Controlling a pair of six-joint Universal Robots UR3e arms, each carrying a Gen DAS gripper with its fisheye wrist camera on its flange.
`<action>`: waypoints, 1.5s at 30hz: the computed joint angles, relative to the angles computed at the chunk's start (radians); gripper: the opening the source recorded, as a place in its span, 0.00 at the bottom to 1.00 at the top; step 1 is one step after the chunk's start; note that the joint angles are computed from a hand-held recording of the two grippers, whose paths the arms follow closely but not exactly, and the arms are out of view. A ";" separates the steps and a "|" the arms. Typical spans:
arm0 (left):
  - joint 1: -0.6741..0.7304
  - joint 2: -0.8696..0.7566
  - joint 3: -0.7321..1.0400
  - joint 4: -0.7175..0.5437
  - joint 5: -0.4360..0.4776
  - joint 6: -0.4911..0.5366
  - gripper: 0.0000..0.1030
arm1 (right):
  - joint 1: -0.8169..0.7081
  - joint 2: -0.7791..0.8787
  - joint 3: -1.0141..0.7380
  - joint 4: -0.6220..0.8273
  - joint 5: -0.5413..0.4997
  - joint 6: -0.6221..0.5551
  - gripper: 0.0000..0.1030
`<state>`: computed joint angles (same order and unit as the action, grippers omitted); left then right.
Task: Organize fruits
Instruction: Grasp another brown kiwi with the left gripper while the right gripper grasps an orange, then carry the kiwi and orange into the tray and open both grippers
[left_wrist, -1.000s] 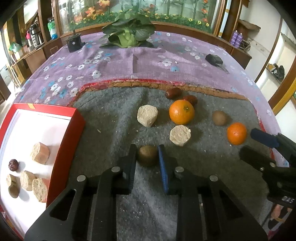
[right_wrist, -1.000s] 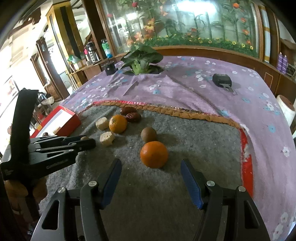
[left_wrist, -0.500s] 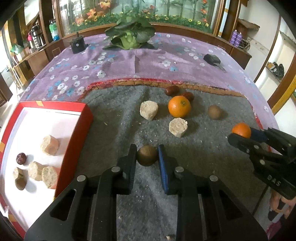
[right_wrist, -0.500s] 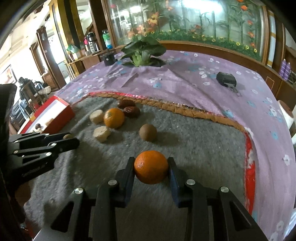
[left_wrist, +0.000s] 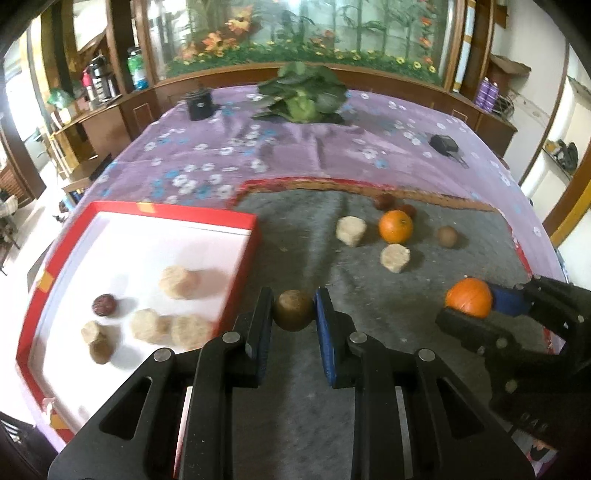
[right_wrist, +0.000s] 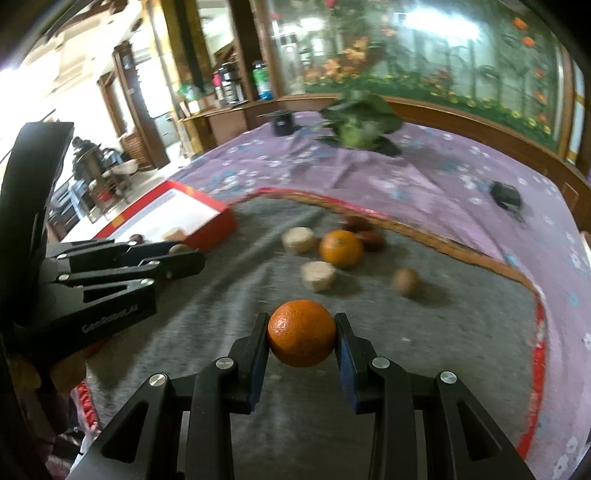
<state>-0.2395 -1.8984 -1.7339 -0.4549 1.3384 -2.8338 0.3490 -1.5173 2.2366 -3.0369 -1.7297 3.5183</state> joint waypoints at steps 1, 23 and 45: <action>0.011 0.007 -0.006 -0.001 -0.003 0.003 0.21 | 0.011 0.017 -0.022 0.006 -0.004 0.000 0.32; 0.226 0.069 -0.088 -0.013 -0.043 0.064 0.21 | 0.142 0.320 -0.469 0.140 0.017 -0.019 0.32; 0.236 -0.012 -0.040 -0.009 -0.006 0.058 0.22 | 0.053 0.658 -0.969 0.337 0.111 -0.122 0.32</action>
<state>-0.0032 -1.9105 -1.7741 -0.4636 1.3328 -2.7757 0.4018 -0.8590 1.2674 -2.7003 -1.6184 3.3967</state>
